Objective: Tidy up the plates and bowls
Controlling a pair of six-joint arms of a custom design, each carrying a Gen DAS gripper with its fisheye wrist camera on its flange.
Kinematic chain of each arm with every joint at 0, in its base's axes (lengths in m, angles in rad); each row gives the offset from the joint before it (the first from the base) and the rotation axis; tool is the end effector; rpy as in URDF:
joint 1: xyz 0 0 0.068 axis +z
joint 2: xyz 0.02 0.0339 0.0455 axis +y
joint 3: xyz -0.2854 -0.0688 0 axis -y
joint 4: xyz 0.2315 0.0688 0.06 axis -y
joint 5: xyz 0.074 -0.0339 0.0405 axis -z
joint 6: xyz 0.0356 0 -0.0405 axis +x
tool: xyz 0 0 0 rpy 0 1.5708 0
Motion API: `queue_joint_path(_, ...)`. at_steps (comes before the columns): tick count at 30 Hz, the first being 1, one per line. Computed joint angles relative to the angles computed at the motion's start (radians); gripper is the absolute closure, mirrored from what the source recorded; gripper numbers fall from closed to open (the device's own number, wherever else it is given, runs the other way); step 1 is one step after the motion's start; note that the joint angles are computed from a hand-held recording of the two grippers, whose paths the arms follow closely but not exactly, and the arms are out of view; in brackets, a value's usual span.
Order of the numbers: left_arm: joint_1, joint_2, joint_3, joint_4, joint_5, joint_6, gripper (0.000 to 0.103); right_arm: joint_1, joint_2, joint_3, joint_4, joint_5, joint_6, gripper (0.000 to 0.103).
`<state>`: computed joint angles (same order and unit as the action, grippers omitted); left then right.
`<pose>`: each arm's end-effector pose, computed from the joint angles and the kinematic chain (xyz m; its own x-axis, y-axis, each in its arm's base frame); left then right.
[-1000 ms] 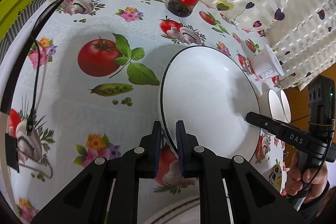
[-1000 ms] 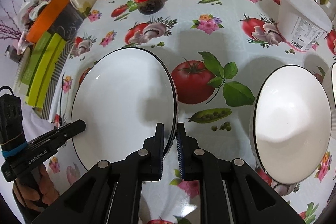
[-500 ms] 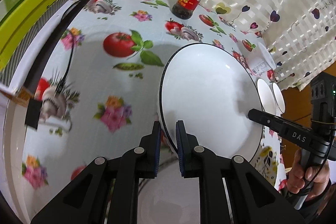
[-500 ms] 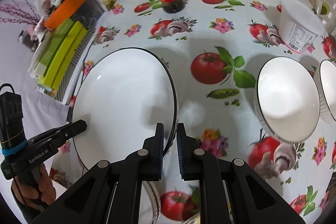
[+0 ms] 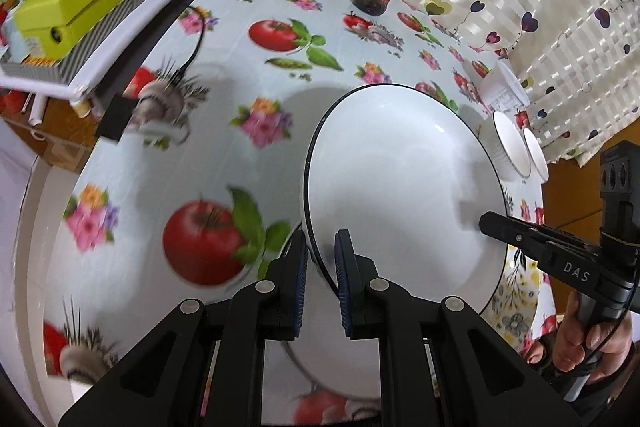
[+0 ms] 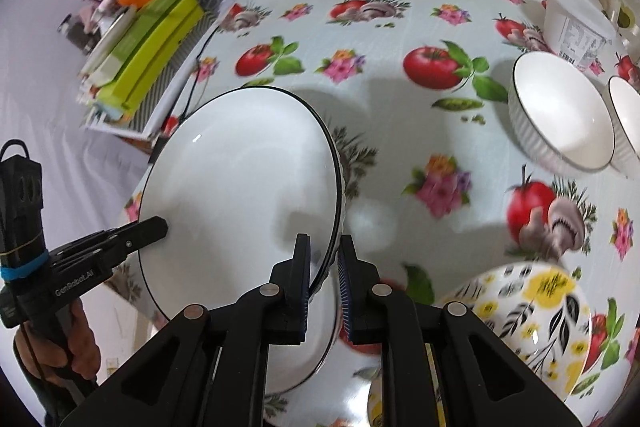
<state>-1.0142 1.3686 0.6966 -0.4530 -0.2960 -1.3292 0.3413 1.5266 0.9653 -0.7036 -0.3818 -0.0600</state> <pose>0.1292 -0.1879 0.1984 -0.8381 -0.4110 -0.3587 -0.2844 0.8903 -0.3557 0.2477 0.1020 0.2241 -0.8720 -0.3688 -0.3219 -0.4695 0.8163 0.3366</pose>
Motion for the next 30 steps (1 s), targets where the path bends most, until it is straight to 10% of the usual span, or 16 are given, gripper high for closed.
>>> queue_joint_path(13,-0.247,0.007,0.005,-0.100,-0.095,-0.243,0.089,0.021,-0.190,-0.146,-0.050,-0.006,-0.022,0.089)
queue_joint_path(30,-0.254,0.042,-0.035,-0.027,-0.062,-0.255,0.089,0.031,-0.165,-0.191,-0.018,0.014,-0.021,0.089)
